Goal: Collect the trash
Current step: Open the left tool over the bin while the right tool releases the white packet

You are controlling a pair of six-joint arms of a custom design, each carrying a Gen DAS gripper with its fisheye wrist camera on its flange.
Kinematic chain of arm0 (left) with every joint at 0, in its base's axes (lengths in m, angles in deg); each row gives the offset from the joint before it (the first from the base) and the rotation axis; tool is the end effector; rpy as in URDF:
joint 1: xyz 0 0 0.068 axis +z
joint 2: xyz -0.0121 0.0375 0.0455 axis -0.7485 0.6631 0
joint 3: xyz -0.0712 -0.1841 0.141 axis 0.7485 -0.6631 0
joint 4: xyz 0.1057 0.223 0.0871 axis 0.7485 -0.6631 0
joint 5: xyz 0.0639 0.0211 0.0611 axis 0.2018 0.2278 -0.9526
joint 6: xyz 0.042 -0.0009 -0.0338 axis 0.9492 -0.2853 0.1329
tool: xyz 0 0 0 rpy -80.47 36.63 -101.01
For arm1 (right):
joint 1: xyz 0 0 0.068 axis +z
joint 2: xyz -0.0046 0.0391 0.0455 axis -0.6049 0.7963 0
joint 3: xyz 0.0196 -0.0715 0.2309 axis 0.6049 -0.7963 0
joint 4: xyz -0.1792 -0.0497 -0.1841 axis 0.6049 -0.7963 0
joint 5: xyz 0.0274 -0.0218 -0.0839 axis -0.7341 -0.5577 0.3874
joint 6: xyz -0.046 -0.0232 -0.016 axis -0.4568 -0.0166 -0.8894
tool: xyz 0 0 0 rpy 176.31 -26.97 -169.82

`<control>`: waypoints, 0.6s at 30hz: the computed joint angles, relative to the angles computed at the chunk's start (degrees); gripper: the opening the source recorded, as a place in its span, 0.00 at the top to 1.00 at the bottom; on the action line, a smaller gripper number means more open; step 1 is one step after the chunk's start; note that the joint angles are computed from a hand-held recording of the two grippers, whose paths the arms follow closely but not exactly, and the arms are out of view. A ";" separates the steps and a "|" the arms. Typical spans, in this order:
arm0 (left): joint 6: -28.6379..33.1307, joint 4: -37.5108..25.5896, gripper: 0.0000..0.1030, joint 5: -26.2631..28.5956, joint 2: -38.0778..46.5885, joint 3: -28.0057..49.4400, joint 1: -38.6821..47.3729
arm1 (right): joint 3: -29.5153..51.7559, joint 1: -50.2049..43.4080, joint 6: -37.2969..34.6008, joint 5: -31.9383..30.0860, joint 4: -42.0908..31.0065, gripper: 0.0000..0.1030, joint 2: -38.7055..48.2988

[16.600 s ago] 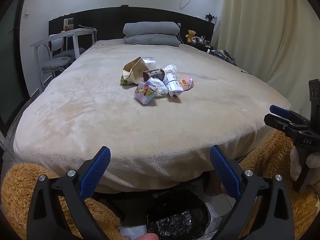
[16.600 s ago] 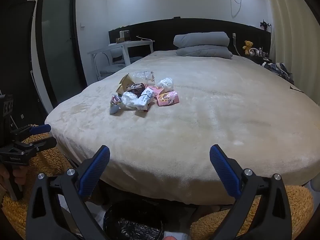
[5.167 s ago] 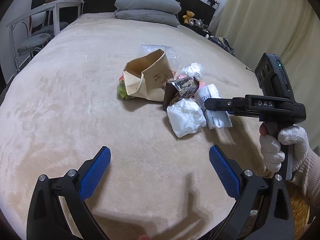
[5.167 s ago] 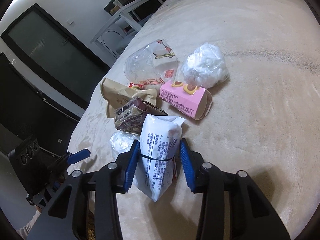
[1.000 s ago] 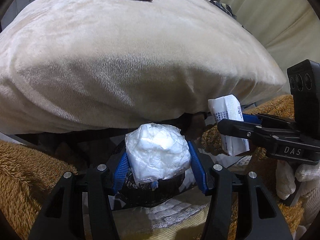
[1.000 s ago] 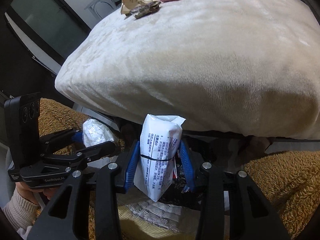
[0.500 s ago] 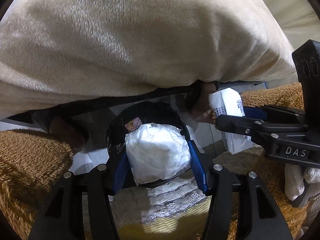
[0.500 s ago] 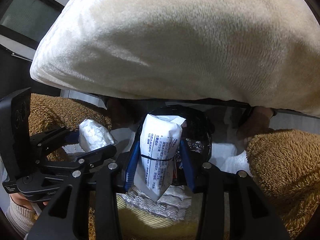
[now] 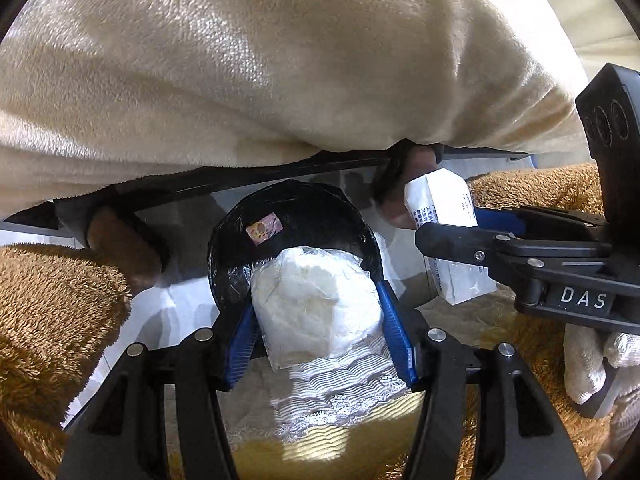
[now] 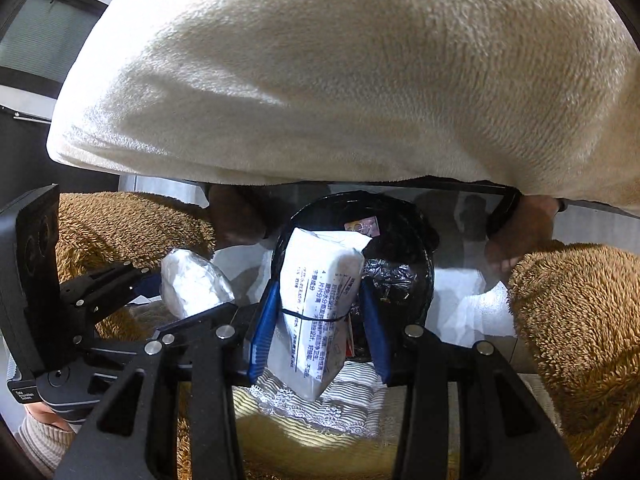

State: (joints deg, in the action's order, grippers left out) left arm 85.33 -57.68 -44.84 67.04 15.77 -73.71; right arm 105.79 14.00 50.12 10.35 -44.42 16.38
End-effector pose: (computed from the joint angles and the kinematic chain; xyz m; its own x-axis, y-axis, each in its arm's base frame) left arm 0.2588 -0.1349 0.1008 -0.7566 0.6499 -0.0720 0.6342 0.7026 -0.3227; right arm 0.1744 0.2219 0.0668 -0.9202 0.3909 -0.0216 0.3532 0.8525 0.3853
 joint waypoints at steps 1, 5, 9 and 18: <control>-0.18 0.46 0.45 -0.29 -0.19 -0.46 -0.29 | -0.06 -0.21 0.02 -0.55 0.32 0.58 0.27; -1.12 1.56 0.37 -1.85 -0.70 -1.21 -0.59 | -0.58 -0.36 1.16 -0.32 0.66 0.48 0.46; -0.86 1.90 0.36 -1.46 -0.91 -1.50 0.14 | -1.36 -0.11 2.13 0.14 0.38 0.47 -0.29; -0.08 2.59 0.36 1.67 -4.94 -3.17 2.60 | -3.23 2.29 2.58 5.28 0.07 0.47 -5.13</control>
State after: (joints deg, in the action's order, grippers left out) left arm 85.25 -55.09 -43.16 62.10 12.60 -71.11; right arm 102.56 16.30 52.70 15.62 -44.36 11.25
